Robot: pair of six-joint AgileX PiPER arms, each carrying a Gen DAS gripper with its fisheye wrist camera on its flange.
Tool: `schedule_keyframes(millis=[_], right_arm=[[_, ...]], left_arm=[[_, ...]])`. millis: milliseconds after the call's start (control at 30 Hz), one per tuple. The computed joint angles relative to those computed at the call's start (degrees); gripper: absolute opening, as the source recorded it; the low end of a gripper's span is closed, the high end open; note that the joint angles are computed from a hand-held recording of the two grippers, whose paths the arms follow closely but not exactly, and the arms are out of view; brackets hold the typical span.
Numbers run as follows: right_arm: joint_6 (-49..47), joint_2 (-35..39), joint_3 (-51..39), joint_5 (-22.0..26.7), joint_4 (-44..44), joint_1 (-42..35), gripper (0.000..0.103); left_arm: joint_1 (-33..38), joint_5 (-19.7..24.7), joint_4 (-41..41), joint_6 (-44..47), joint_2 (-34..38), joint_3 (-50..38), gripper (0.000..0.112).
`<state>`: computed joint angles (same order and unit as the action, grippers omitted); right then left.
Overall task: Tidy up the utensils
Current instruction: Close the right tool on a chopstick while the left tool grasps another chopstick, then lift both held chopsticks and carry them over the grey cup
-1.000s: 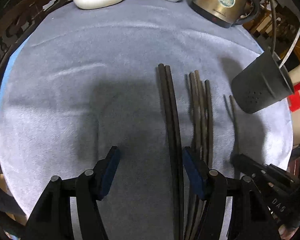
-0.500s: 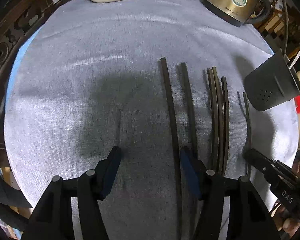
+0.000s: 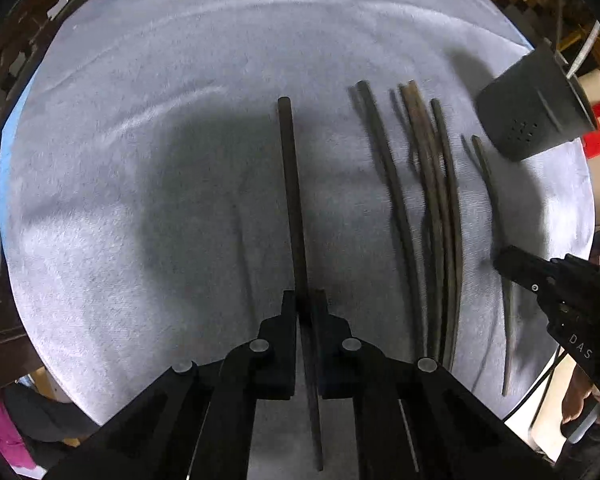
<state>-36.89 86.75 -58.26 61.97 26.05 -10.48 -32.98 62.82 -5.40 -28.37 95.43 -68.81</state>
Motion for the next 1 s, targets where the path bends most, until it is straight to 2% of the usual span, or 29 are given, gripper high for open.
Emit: schedule_keyframes(millis=[33,67,100,133,167,300,333,367,400,433,467,533,567,767,1000], right_arm=[[0.45,0.27,-0.56,0.41,-1.13,0.56,0.008],[1.63,0.48,-1.28,0.77,-2.32,1.69,0.008],[2.69,0.91,-2.11,1.29,-3.27,2.49,0.009],[3.87,1.28,-2.9,1.72,-4.23,3.28,0.009],[5.46,1.51,-3.7,1.77,-5.64,4.33,0.009],[9.94,2.35,-6.41,1.56,-7.79,6.16,0.009],[10.65,2.63,-6.72,1.34,-8.17,6.51,0.009],[11.53,3.1,-6.95,0.9,-8.57,7.04,0.009],[12.89,4.1,-7.39,0.8,-9.34,7.9,0.009],[13.22,3.99,-7.32,0.21,-9.59,8.44,0.009],[13.92,4.16,-7.56,0.29,-10.67,9.3,0.009],[14.66,3.99,-7.95,0.61,-13.0,11.24,0.01],[15.0,3.91,-8.05,0.66,-13.76,12.04,0.009],[15.06,2.54,-7.9,2.49,-17.08,14.85,0.008],[15.08,1.91,-8.35,4.47,-18.49,15.98,0.008]], left_arm=[[1.09,0.46,-0.91,1.0,0.09,-0.04,0.009],[2.04,0.94,-1.68,1.72,0.54,-0.65,0.018],[2.9,1.03,-2.26,1.88,0.94,-1.11,0.036],[3.34,0.59,-1.94,1.29,0.94,-1.35,0.043],[5.57,0.95,-1.6,3.0,0.84,-2.0,0.048],[5.56,0.41,-0.76,2.46,2.84,-3.89,0.048],[5.72,0.49,-0.64,2.68,4.17,-4.81,0.048],[5.36,-0.54,0.43,2.5,4.37,-4.76,0.041],[5.22,-0.88,0.94,2.65,5.02,-4.76,0.022],[5.15,-0.69,1.91,2.7,5.53,-5.0,0.011],[5.11,-0.72,0.75,3.44,6.66,-6.08,0.007],[6.56,-2.66,-1.23,7.24,6.55,-4.84,0.007],[6.3,-1.53,-1.91,7.19,6.8,-6.51,0.007],[10.19,-3.58,-5.78,12.4,3.72,-0.41,0.007],[13.2,-3.36,-7.18,15.69,5.87,-0.95,0.007]])
